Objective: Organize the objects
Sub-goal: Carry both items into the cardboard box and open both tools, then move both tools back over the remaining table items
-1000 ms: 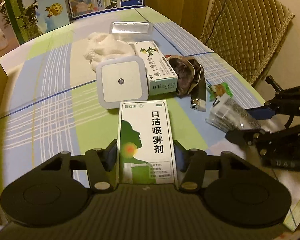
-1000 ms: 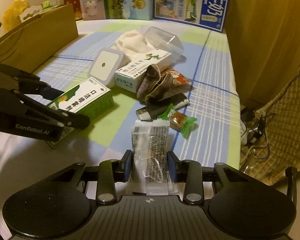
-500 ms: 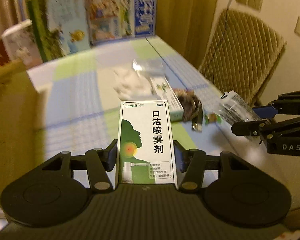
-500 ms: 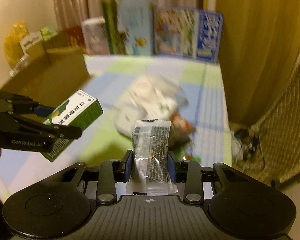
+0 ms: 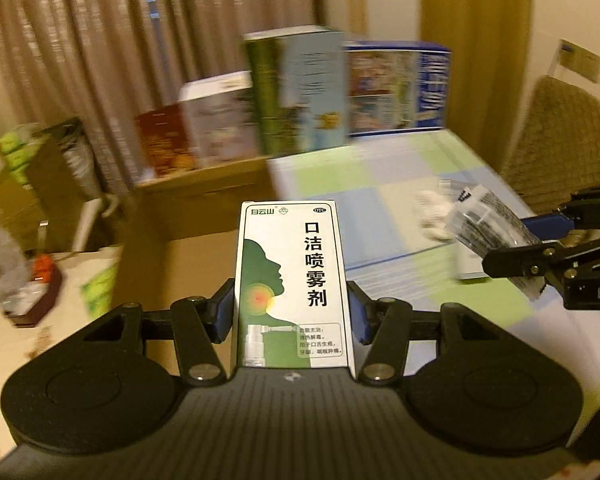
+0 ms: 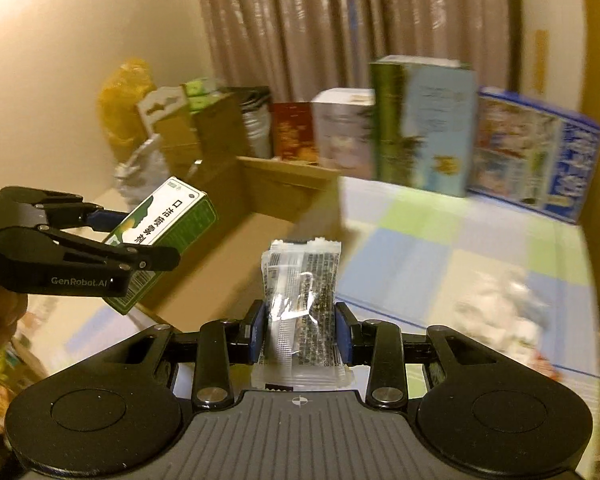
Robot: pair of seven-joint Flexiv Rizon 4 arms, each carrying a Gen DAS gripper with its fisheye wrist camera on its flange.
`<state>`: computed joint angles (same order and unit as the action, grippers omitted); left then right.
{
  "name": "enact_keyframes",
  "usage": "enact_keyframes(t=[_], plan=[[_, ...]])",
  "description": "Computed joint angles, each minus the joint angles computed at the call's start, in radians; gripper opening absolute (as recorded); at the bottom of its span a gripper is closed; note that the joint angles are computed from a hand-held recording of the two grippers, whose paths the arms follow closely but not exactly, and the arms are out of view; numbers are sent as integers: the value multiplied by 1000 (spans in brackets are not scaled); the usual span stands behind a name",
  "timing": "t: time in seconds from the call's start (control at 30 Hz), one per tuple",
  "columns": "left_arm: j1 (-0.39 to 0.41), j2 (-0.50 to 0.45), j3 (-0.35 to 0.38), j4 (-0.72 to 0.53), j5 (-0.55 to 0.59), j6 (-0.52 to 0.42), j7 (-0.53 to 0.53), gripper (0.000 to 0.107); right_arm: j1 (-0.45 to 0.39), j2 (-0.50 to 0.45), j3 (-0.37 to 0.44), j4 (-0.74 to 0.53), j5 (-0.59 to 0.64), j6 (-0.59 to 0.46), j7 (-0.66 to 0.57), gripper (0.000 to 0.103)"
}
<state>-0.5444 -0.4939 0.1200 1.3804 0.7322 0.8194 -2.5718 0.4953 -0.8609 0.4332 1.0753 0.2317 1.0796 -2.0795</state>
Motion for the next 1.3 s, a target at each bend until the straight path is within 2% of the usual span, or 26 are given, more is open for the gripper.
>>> enact_keyframes(t=[0.23, 0.53, 0.57, 0.6, 0.67, 0.7, 0.87, 1.03, 1.3], plan=[[85, 103, 11, 172, 9, 51, 0, 51, 126, -130, -39, -190, -45, -59, 94, 33], [163, 88, 12, 242, -1, 168, -15, 51, 199, -278, -71, -430, -47, -149, 142, 35], [168, 81, 15, 246, -5, 185, -17, 51, 201, -287, -72, -445, -36, -147, 144, 46], [170, 75, 20, 248, -8, 199, -26, 52, 202, -292, -72, -451, -25, -135, 138, 64], [161, 65, 41, 248, -1, 212, -64, 68, 201, -294, -69, -458, -9, -121, 115, 67], [152, 65, 52, 249, 12, 216, -85, 68, 199, -293, -70, -459, -5, -128, 108, 67], [137, 85, 63, 266, 31, 209, -129, 68, 171, -219, -78, -331, 17, -55, 98, 67], [109, 124, 52, 276, 74, 178, -186, 68, 114, -106, -51, -126, 22, 61, 82, 68], [55, 183, -19, 244, 174, 79, -293, 72, 7, 71, -23, 220, 7, 305, 131, 77]])
